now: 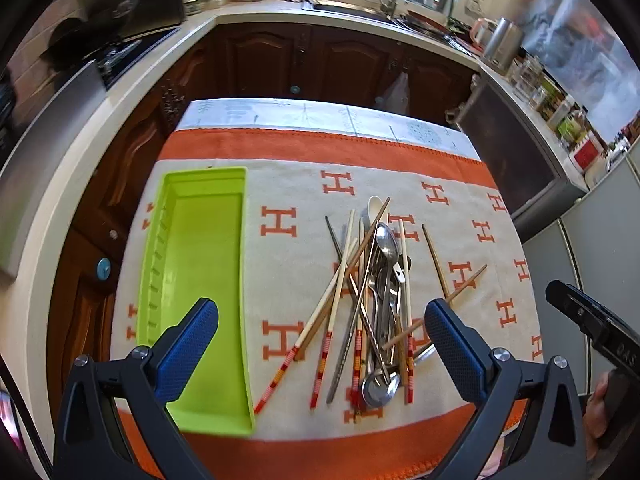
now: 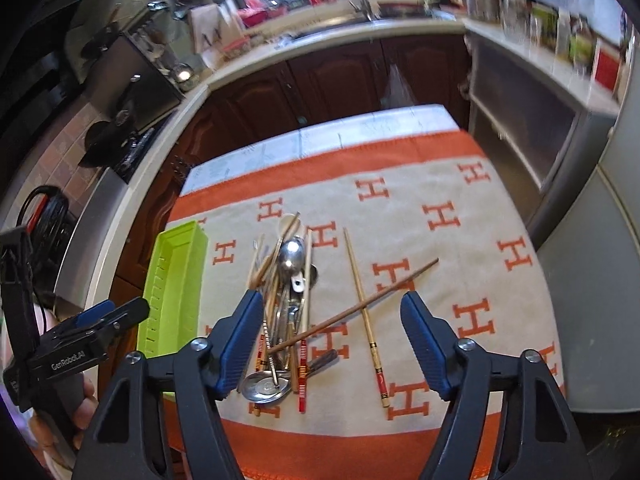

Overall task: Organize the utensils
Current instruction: 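Reach into the pile and grasp a red-banded chopstick with the left tool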

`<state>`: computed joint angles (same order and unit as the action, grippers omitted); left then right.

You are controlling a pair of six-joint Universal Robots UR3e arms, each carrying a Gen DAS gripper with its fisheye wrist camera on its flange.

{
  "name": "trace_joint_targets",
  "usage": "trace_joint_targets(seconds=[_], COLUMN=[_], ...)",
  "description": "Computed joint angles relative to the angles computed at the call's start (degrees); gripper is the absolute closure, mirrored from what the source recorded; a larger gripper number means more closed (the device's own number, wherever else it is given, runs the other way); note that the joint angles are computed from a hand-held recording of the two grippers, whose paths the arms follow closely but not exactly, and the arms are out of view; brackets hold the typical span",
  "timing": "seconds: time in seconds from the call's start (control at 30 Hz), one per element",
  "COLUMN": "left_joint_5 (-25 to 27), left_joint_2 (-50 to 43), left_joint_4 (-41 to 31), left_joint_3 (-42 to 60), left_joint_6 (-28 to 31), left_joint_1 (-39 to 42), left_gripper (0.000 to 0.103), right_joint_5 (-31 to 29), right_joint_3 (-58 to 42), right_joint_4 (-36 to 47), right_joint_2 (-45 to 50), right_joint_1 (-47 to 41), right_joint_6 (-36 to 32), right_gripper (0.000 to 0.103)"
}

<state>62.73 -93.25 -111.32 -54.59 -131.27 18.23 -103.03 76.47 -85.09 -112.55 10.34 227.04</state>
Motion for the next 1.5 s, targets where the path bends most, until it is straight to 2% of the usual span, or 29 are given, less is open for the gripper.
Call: trace_joint_targets(seconds=[0.1, 0.2, 0.27, 0.3, 0.37, 0.43, 0.5, 0.57, 0.63, 0.97, 1.5], left_joint_5=[1.60, 4.35, 5.60, 6.03, 6.64, 7.44, 8.19, 8.69, 9.00, 12.32, 11.99], left_joint_2=[-4.21, -8.52, -12.49, -14.21, -17.27, -18.56, -18.69, -18.72, -18.62, -19.30, -20.65], left_joint_4=[2.31, 3.33, 0.91, -0.53, -2.88, -2.77, -1.28, -0.67, -0.49, 2.22, 3.81], left_joint_3=[0.80, 1.73, 4.13, 5.23, 6.73, 5.96, 3.85, 2.54, 1.38, -0.52, -2.73], left_joint_6=[-1.50, -3.18, -4.06, -4.33, -5.08, -5.89, -6.69, -7.27, -7.60, -10.15, -12.69], left_joint_1=[-3.08, -5.96, -7.44, -7.95, -9.02, -9.99, -10.87, -11.52, -12.10, -14.72, -15.15], left_gripper=[0.007, 0.021, 0.042, 0.047, 0.060, 0.064, 0.070, 0.081, 0.086, 0.088, 0.096], right_joint_5=[5.78, 10.66, 13.48, 14.77, 15.43, 15.86, 16.30, 16.18, 16.25, 17.81, 19.57], right_joint_3=[5.82, 11.64, 16.04, 18.15, 21.67, 24.16, 25.86, 26.66, 27.68, 28.59, 31.04], right_joint_4=[-1.35, -2.10, -3.28, -3.83, -5.48, -6.89, -7.81, -8.75, -9.65, -8.55, -8.66], right_joint_2=[-3.85, -6.65, -8.43, -9.22, -9.95, -10.15, -10.21, -9.35, -8.99, -9.61, -11.30], right_joint_1=[-8.16, -15.19, -18.38, -19.83, -20.32, -20.02, -19.61, -18.28, -18.00, -19.07, -21.97], right_joint_6=[-5.30, -9.93, -11.92, -12.86, -13.08, -12.73, -12.45, -11.50, -11.48, -11.86, -13.51], right_gripper=[0.037, 0.042, 0.044, 0.044, 0.044, 0.044, 0.044, 0.044, 0.044, 0.044, 0.044])
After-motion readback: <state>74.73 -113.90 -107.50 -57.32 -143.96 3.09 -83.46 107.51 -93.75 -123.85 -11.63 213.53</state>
